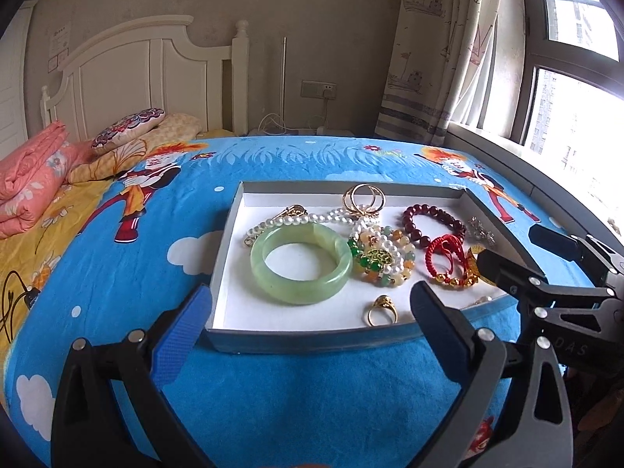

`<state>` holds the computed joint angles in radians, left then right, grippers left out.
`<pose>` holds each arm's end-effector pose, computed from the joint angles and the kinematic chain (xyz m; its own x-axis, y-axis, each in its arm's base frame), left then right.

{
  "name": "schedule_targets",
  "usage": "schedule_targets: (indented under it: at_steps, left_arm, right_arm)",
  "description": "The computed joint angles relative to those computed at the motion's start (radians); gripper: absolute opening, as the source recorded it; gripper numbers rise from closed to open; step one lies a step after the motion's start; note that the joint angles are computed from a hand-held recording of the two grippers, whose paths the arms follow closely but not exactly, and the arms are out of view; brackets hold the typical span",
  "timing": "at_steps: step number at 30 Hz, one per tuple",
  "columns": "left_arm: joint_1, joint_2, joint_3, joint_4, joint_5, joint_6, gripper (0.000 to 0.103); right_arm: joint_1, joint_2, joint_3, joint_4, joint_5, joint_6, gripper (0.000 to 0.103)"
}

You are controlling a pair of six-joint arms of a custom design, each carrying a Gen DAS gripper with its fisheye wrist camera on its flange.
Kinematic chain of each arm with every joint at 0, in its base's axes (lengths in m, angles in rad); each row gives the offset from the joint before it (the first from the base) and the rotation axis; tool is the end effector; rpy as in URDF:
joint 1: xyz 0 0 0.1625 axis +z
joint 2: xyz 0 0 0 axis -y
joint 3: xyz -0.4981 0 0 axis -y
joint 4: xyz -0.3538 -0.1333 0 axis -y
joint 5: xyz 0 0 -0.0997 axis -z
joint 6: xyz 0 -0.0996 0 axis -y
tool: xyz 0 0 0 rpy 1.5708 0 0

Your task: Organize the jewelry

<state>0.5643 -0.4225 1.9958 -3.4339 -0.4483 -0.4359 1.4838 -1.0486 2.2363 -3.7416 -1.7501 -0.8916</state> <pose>-0.3550 -0.4887 0.0001 -0.7493 -0.0093 -0.6622 0.5443 0.5611 -0.6237 0.0701 -0.5256 0.2947 -0.6451 -0.2832 0.7096 -0.7224 0.5285 -0.4458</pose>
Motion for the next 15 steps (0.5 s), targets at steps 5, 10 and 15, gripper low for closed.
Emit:
schedule_targets:
  at_steps: [5,10,15]
  left_arm:
    - [0.000,-0.001,-0.005,0.032,0.016,-0.025,0.101]
    - [-0.002,0.001,-0.007,0.039,0.024,-0.020,0.101]
    - [-0.002,0.003,-0.007,0.038,0.023,-0.018,0.101]
  right_arm:
    - [-0.002,0.000,-0.004,0.007,-0.001,0.014,0.086]
    - [-0.003,-0.002,-0.006,0.013,0.001,0.023,0.086]
    - [-0.003,-0.002,-0.006,0.015,0.001,0.024,0.086]
